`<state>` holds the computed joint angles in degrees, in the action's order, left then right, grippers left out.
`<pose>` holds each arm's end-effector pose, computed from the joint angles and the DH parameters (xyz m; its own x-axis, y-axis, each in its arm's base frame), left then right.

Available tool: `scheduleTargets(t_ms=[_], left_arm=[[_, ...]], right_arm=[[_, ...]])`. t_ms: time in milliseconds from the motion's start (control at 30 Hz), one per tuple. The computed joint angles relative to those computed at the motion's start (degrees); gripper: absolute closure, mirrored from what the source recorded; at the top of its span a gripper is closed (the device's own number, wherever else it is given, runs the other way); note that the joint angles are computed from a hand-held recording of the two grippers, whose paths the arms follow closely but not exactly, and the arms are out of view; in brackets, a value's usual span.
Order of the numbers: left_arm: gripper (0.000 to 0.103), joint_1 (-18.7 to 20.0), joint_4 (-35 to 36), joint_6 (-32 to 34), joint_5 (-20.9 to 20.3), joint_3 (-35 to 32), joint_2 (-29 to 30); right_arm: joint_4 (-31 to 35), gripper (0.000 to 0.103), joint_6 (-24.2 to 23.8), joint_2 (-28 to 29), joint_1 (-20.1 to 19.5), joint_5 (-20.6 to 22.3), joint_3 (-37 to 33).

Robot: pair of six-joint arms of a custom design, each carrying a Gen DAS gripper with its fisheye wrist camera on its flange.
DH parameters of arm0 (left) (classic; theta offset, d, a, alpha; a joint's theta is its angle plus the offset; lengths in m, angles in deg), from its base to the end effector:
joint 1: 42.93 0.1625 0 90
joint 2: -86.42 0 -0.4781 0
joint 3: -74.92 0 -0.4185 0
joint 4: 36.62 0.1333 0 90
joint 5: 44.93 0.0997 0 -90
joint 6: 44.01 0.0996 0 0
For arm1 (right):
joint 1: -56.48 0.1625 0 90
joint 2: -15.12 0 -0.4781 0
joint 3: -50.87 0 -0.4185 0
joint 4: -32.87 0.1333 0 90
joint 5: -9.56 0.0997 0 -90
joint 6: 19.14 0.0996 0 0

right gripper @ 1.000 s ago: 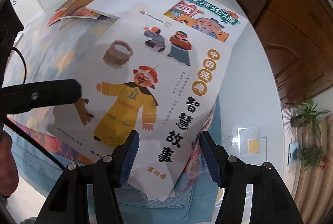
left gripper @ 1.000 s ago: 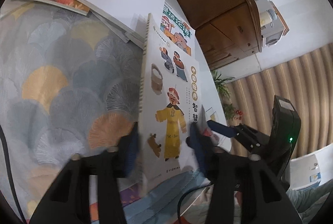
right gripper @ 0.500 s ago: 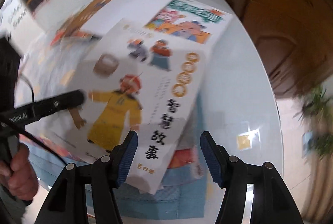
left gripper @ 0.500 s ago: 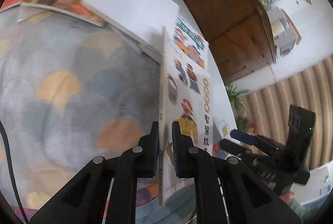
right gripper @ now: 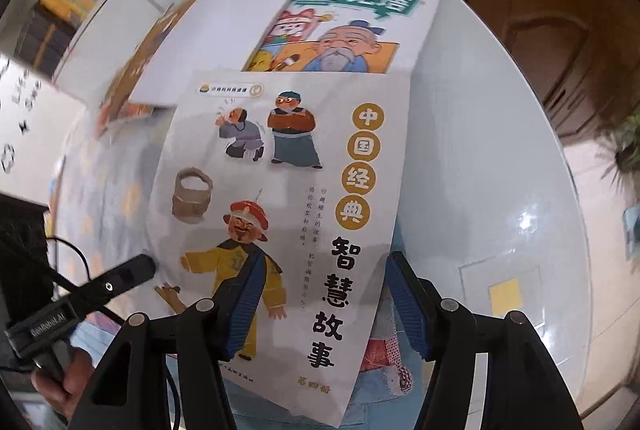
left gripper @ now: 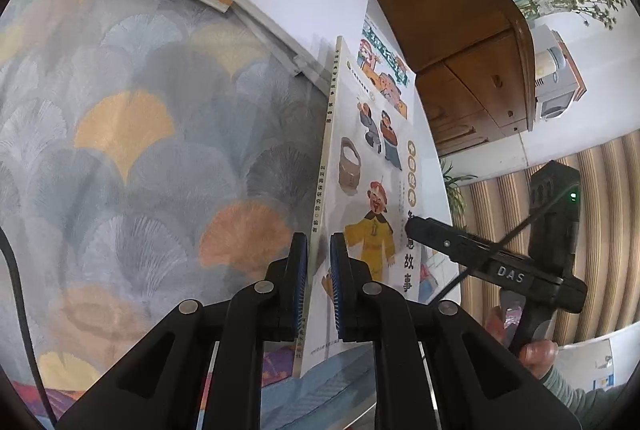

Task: Organize books

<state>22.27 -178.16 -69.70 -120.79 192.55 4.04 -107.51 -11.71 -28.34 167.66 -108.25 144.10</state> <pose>-0.0784 -0.5454 0.3301 -0.9937 -0.0672 -0.0897 -0.0312 0.9346 -0.3544 0.3404 -0.6381 0.0848 -0.8663 -0.1917 0.4612 -0.2514 0.9653 -0.0709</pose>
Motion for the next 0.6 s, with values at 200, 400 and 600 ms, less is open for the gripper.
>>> scheduleTargets(t_ms=[200,400,600], left_arm=[[0.095,0.8,2.1,-1.5,-1.0,2.4,-4.6],[0.095,2.7,3.2,-8.0,1.6,6.8,-13.3],[0.094,3.4,-0.3,-9.7,7.8,6.5,-14.5]], right_arm=[[1.7,0.036,-4.2,1.2,1.9,1.3,-1.4],[5.3,0.036,-7.6,6.4,3.9,8.1,-6.0],[6.2,0.041,-12.0,15.5,6.1,10.8,-16.1]])
